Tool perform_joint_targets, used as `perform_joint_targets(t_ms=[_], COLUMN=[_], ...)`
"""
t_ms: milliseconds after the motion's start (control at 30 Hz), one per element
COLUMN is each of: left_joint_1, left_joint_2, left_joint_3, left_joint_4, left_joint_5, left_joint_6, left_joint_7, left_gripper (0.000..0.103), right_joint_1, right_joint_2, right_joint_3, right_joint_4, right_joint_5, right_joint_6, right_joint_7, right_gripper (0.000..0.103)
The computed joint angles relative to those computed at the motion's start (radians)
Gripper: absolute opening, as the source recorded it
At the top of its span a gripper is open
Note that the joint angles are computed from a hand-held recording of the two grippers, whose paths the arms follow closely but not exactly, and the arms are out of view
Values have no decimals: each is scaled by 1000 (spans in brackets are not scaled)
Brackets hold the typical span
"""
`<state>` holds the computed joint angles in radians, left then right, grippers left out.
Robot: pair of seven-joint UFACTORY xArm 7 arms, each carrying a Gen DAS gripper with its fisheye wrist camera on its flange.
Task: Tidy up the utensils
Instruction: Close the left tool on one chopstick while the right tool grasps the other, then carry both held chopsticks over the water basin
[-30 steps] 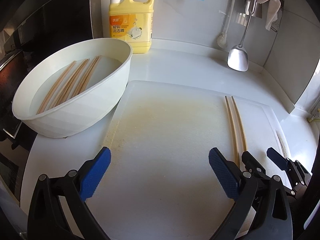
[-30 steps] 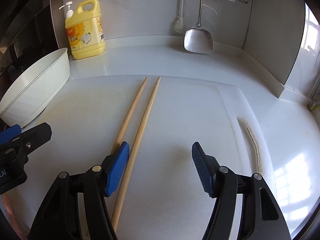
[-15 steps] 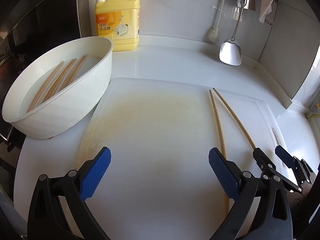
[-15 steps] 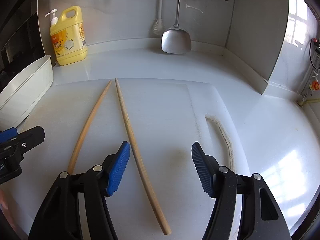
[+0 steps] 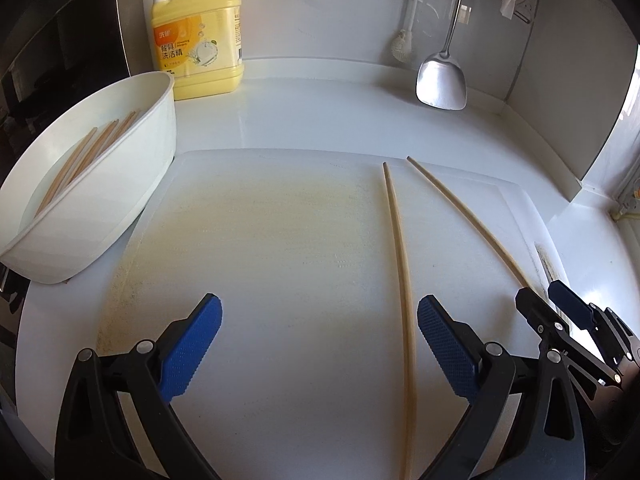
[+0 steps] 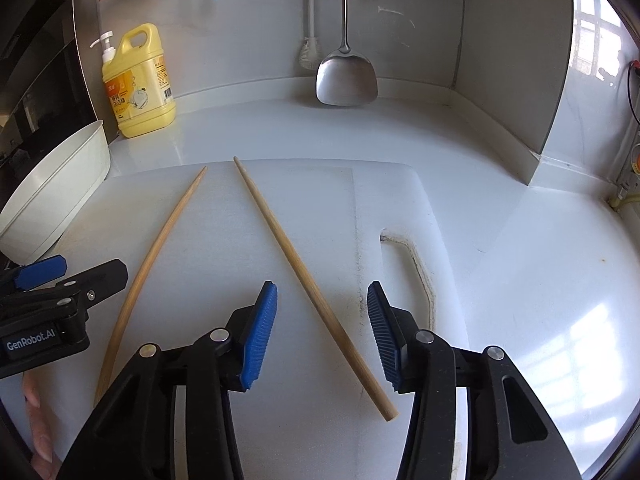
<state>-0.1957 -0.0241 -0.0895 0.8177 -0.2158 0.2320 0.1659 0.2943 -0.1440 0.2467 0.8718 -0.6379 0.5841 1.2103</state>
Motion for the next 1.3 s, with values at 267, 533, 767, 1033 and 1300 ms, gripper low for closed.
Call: perform_joint_targets(t_ms=[267,533,767,1033,1300], left_joint_1=[4,5,5,-18,-43], left_joint_2=[21,20,8,1,-6], left_joint_3=[-8,-9,-16,-25,-19], left_joint_4=[3,-17,-28,-26,-28], left_joint_5=[204,447,558,431,188], left_joint_6=[-14,-33,-44,-51,-39], left_joint_7=[-201,-461,-597,-462,-257], left_gripper=[97,95,88,25,7], right_joint_1=[-2,-3,-5,0,-2], right_joint_2=[12,24,34,59,53], right_joint_3=[-37,-74,-74,-56,-58], right_joint_4=[3,-14,-7,24,7], right_joint_5=[112,271,390,363,335], right_joint_6=[-73,-176,-177,-157,-182], right_joint_7=[-268,-569,-718,-740,-659], right_gripper=[46,46,43,9,6])
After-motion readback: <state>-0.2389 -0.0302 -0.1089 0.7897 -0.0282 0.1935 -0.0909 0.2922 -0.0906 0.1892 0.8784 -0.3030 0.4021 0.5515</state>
